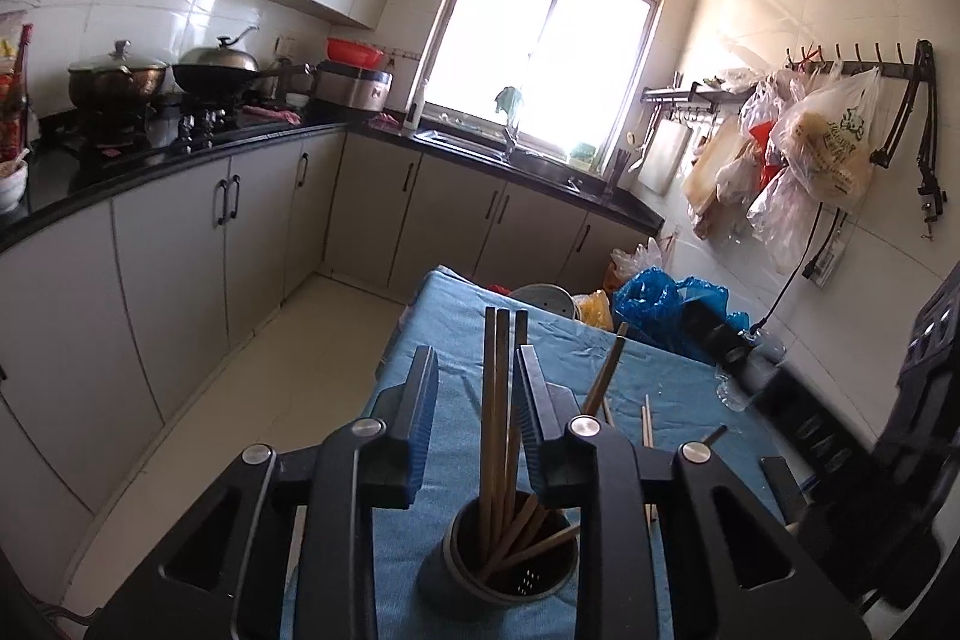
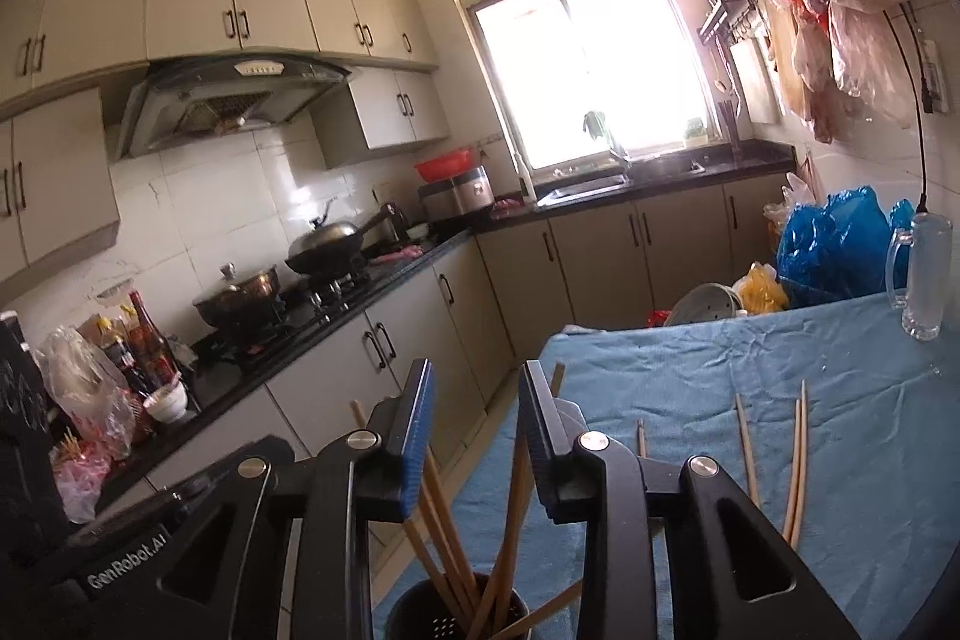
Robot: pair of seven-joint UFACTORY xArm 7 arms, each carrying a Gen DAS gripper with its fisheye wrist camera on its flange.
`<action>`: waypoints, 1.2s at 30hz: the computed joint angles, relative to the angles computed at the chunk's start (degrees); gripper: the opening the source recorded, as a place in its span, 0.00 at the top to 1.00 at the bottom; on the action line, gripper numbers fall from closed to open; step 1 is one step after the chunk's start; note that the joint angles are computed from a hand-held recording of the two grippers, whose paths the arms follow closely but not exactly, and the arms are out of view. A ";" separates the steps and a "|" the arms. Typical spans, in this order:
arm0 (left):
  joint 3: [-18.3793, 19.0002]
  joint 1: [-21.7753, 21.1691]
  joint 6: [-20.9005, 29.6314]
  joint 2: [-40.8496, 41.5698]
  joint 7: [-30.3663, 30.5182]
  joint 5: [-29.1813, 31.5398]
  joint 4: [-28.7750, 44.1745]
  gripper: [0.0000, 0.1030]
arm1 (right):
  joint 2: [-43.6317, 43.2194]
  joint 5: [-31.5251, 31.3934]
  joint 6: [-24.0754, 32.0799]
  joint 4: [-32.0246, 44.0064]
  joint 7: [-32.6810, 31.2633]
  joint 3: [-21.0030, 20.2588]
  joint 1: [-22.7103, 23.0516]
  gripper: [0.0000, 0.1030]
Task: Organize utensils
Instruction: 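Lower both chopsticks into the black cup and open both tools, then move both tools back over the remaining chopsticks on the towel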
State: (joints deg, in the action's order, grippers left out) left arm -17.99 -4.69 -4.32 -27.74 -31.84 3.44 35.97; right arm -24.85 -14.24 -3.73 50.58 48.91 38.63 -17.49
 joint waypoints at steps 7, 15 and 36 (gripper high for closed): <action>0.05 -4.27 1.80 -11.20 -1.22 -0.54 -6.72 0.68 | -12.27 3.34 1.02 -8.90 -5.87 -15.59 13.12 0.45; -0.84 -14.66 2.18 -12.73 -0.04 0.17 -11.79 0.63 | -18.61 7.98 15.01 -18.44 -14.20 -29.95 18.77 0.41; -9.40 -13.96 5.45 6.60 -1.94 8.26 -4.33 0.63 | 12.01 20.98 23.93 -7.37 -36.88 -38.93 25.35 0.82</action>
State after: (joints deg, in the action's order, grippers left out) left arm -27.39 -18.64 1.13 -21.14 -33.78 11.70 31.64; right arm -12.84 6.74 20.20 43.21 12.03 -0.30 7.86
